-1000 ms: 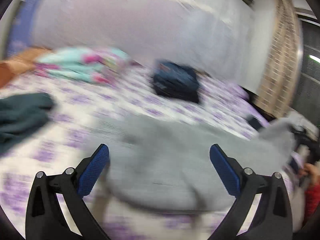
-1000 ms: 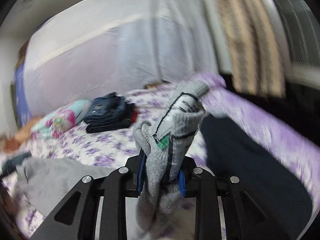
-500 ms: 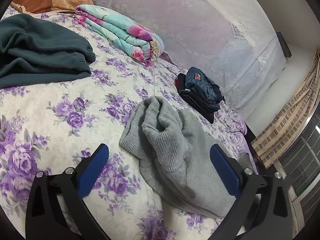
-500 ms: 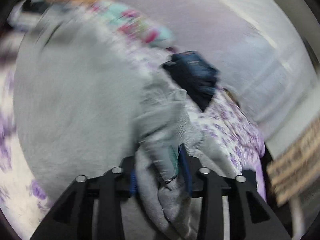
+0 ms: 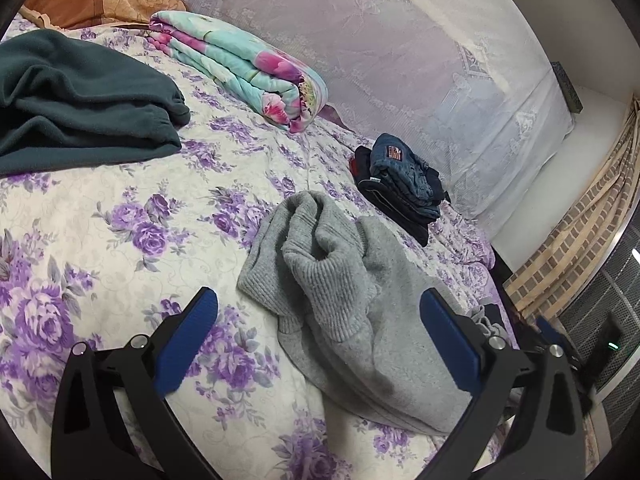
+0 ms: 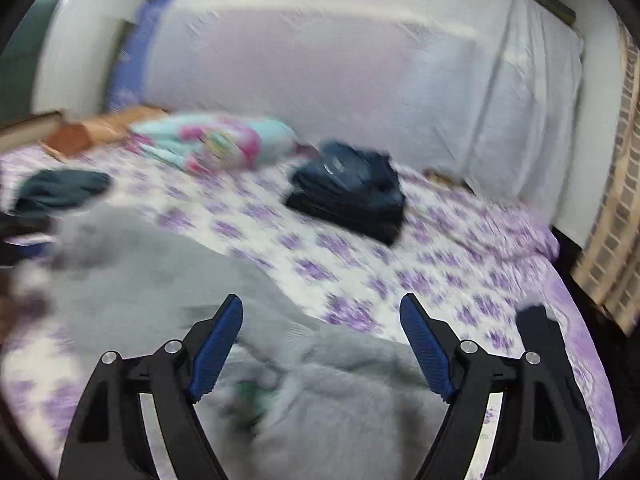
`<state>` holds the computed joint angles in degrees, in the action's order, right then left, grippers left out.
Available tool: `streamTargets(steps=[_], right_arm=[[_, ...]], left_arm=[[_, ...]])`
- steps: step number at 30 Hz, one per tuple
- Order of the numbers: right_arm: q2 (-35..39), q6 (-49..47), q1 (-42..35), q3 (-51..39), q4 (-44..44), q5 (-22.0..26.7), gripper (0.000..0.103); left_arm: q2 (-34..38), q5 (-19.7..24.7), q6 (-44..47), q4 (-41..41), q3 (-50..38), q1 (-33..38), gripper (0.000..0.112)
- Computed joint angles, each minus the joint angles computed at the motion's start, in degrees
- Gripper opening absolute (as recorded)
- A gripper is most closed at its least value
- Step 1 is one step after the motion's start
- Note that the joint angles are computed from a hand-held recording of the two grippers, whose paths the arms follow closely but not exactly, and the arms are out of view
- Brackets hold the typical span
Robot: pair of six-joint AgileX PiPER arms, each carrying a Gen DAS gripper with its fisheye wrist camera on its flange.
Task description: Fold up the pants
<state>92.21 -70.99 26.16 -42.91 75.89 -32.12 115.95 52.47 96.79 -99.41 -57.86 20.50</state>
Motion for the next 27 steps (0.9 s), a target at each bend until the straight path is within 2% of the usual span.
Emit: streamTargets(steps=[1,2,3,5,7,8,10,11,12,13,14,15,16,19,20,21,22,23,24,27], right_arm=[[5.45,-4.40,-1.62,-3.74,4.64,2.40,0.081],[9.48,-8.99,-3.29,-5.75,8.71,6.97,0.078],[11.26,-11.31,-4.21,-6.91,10.68,9.26,0.079],[9.30,-11.74,-4.84,-6.10,9.32,11.01,0.079],[5.72,-7.06,-6.51,-4.35,4.73,14.41,0.078],[2.84,-1.73,-5.22,-2.08,0.80,13.39,0.079],[-0.83,4.61,-1.66,1.12,-1.67,7.04,0.080],[-2.11,4.50,0.27,1.85,0.24,3.20,0.085],[-2.10,2.20,1.35,2.26,2.40,1.01,0.097],[0.20,0.90,0.67,1.60,2.65,1.00,0.100],[4.79,1.88,-1.04,0.67,0.60,3.29,0.100],[7.56,5.16,-3.63,0.84,-3.74,7.86,0.099],[8.04,10.72,-5.66,0.28,-7.53,10.66,0.099],[2.42,27.91,-13.27,1.83,-24.23,22.82,0.099],[-0.50,33.64,-14.31,3.12,-29.92,23.94,0.099],[-3.09,39.37,-14.41,5.49,-35.21,22.77,0.099],[-5.29,44.50,-14.04,8.49,-39.51,19.48,0.099],[-8.06,47.42,-14.09,11.73,-41.60,15.46,0.099],[-8.71,48.65,-14.46,13.39,-43.04,13.57,0.099],[-10.49,50.34,-18.82,16.83,-44.93,11.94,0.099]], left_arm=[[-0.12,-0.39,0.08,-0.02,0.05,-0.17,0.098],[-0.24,-0.84,0.19,-0.10,0.11,-0.37,0.098],[-0.39,-1.30,0.27,-0.21,0.18,-0.61,0.098],[-0.49,-1.89,0.24,-0.16,0.10,-0.93,0.098],[-0.45,-2.10,0.30,-0.08,0.00,-1.00,0.098],[-0.49,-2.29,0.27,-0.03,-0.02,-1.08,0.098],[-0.49,-2.45,0.33,0.07,-0.06,-1.09,0.098],[-0.50,-2.50,0.23,0.16,-0.08,-1.11,0.098],[-0.58,-2.72,0.08,0.30,-0.11,-1.22,0.098],[-0.67,-2.94,0.03,0.46,-0.11,-1.30,0.098],[-0.79,-3.18,-0.03,0.64,-0.09,-1.40,0.098],[-0.89,-3.49,-0.12,0.76,-0.11,-1.61,0.098],[-1.03,-3.97,-0.35,1.23,-0.20,-1.86,0.098],[-1.53,-5.47,-1.33,3.29,-0.54,-2.61,0.098],[-1.93,-6.75,-2.27,4.89,-0.79,-3.17,0.098],[-2.23,-7.62,-2.92,6.24,-0.98,-3.54,0.098],[-2.93,-8.95,-3.88,8.12,-0.90,-4.11,0.098],[-3.51,-9.68,-4.70,9.68,-0.66,-4.37,0.098],[-3.83,-9.50,-5.73,10.82,-0.50,-4.30,0.098],[-3.95,-7.24,-12.90,14.77,-1.47,-3.94,0.098]])
